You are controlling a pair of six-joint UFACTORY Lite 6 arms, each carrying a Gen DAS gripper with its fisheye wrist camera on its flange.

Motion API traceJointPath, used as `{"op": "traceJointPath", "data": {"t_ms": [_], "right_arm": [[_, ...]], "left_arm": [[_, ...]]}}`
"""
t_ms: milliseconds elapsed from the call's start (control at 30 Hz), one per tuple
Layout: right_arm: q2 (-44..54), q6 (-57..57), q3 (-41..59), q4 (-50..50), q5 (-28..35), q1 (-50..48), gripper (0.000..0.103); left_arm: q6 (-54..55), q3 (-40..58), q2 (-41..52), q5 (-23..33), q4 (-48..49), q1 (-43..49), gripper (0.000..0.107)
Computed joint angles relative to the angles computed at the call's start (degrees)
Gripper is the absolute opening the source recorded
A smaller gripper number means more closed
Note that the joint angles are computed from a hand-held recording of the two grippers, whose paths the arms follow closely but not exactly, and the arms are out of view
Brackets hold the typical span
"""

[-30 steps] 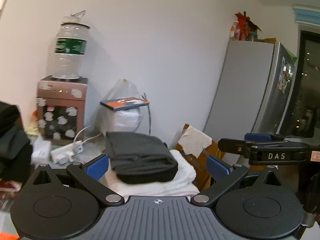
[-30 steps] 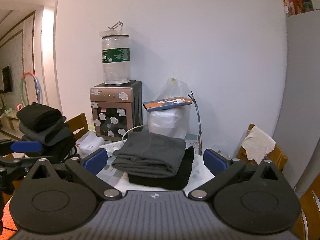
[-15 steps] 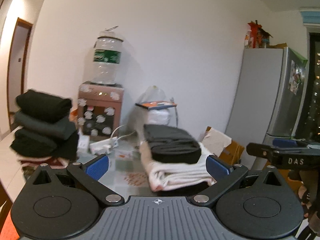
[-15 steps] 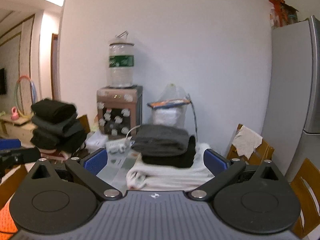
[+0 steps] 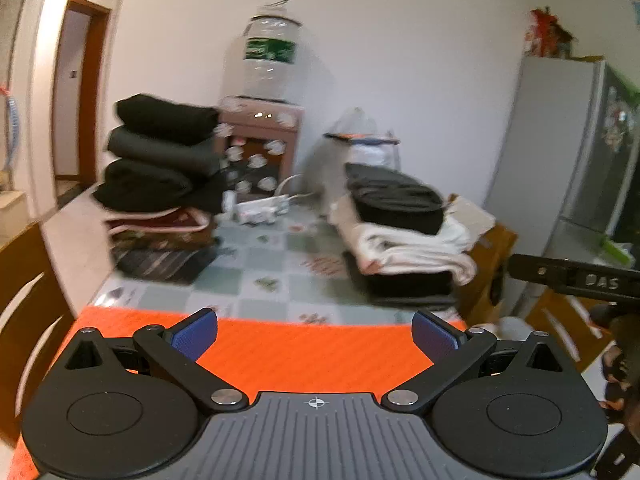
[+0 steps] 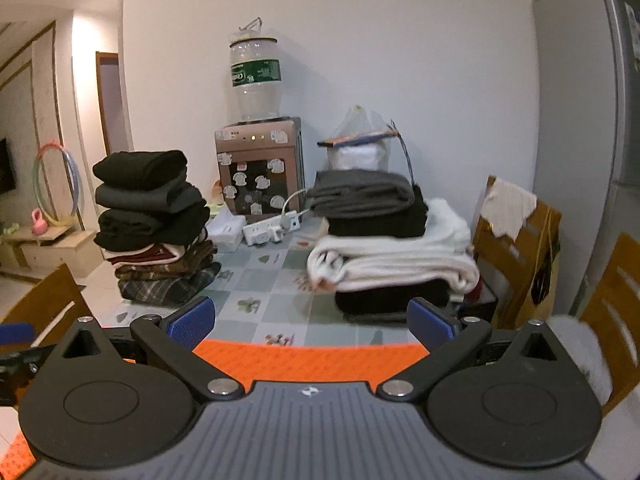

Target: Fold clothes

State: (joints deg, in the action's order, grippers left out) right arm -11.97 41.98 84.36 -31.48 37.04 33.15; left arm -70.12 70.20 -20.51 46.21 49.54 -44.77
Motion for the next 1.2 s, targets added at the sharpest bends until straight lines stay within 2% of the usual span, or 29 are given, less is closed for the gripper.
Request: {"op": "traceJointPath", "data": {"t_ms": [233,367,467,600,800,1100,1200], "right_arm": [[-5.8,21.5,-12.1,-17.9,5.7,13.4,0.103],[-8.1,29.6,-16.7,-21.9,8.0,17.9,0.103],[-9.1,34.4,-19.4,-23.0,10.5,20.8,0.103],[-9.2,33.5,-20.4,-20.7,11.9,21.3,0.103],[-9.7,36.7,-23.2,-22.6,13.0,22.2,0.103],[-7.6,29.7,-22.6,-16.8,7.5,17.2,0.103],[-6.3,27.5,-21.0,-16.0,6.4,15.5,0.103]], "left_arm": [[-6.3,-10.7,-8.2,5.0,1.3,-4.4,0.103],[-7.4,-13.3,-9.6,10.0,3.2,-8.4,0.103],[-6.1,-14.1,-9.8,10.7,0.8,-9.3,0.103],[-4.1,-13.7,-8.4,8.7,-2.1,-8.9,0.103],[-2.1,-13.8,-6.9,7.0,-3.9,-8.2,0.103],[-3.1,-11.9,-3.9,6.2,-4.8,-5.7,0.103],[-4.8,-11.5,-3.6,7.0,-1.9,-6.8,0.103]]}}
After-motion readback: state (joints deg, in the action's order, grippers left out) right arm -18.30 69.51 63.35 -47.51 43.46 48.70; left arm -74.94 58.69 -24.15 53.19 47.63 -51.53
